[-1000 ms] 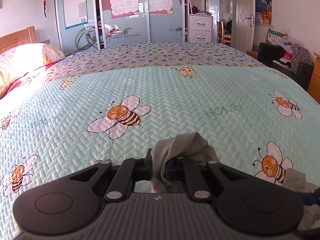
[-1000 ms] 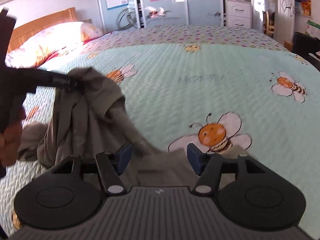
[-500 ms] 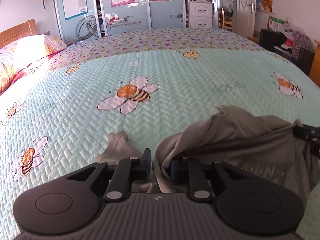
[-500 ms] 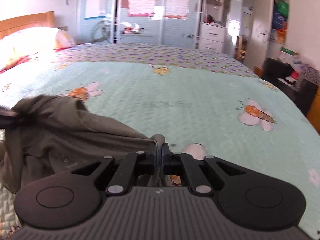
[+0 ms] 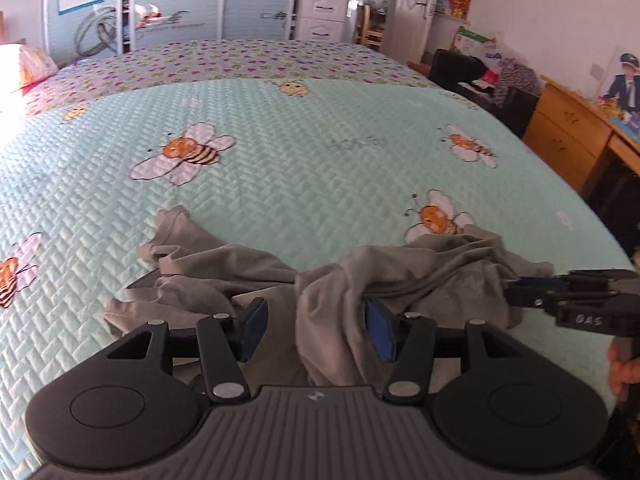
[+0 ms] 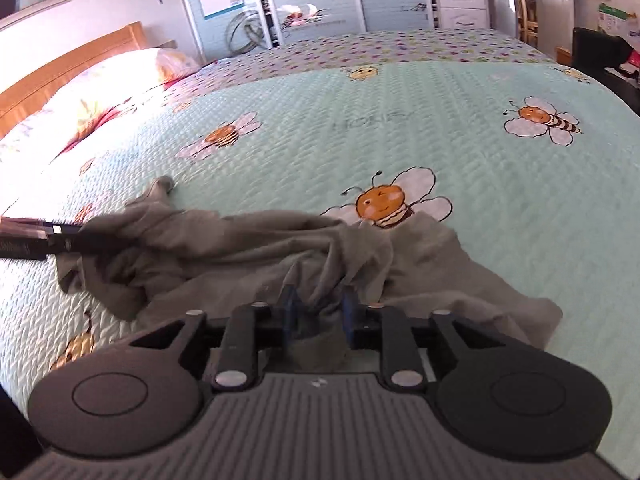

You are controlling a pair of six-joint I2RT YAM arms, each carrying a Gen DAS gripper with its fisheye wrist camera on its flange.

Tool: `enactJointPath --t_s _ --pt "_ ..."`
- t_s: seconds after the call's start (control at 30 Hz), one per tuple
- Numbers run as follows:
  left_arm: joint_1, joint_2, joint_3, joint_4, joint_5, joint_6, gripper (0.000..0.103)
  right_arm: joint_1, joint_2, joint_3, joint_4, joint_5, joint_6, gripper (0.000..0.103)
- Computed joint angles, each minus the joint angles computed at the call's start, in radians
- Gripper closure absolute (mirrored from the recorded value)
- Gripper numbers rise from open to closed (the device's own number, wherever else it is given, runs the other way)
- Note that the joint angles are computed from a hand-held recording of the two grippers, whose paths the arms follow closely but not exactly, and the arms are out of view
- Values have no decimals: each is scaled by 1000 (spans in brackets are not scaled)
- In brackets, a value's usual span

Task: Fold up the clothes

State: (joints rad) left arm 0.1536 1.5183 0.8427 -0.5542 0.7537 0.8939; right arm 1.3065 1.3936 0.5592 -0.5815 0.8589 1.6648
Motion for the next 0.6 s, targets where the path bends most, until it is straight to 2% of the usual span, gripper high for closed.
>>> enactJointPath --t_s 0.1,0.17,0.27,0.4,0.43,0.47,0.5,0.53,0.6 --pt "-14 9 52 -86 61 43 41 -2 -10 -32 52 -21 -8 65" --pt "-57 1 52 -42 64 -6 30 -4 -2 -45 73 -26 13 62" --pt "-182 43 52 107 -24 -114 30 -2 11 -63 106 -27 54 56" --pt "-281 210 161 72 -121 -166 31 6 28 -70 127 -18 64 54" --pt "-295 244 179 59 -138 -177 45 11 28 -69 119 -13 71 53" --pt "-308 278 197 46 -155 -187 89 19 27 -68 105 -6 86 53" --pt "-319 326 234 9 -166 -184 96 28 22 -69 88 6 108 53" --pt "-336 331 222 33 -200 -225 97 39 16 -71 69 19 132 53" --pt "-266 202 84 144 -129 -197 97 73 12 -62 -17 57 222 53"
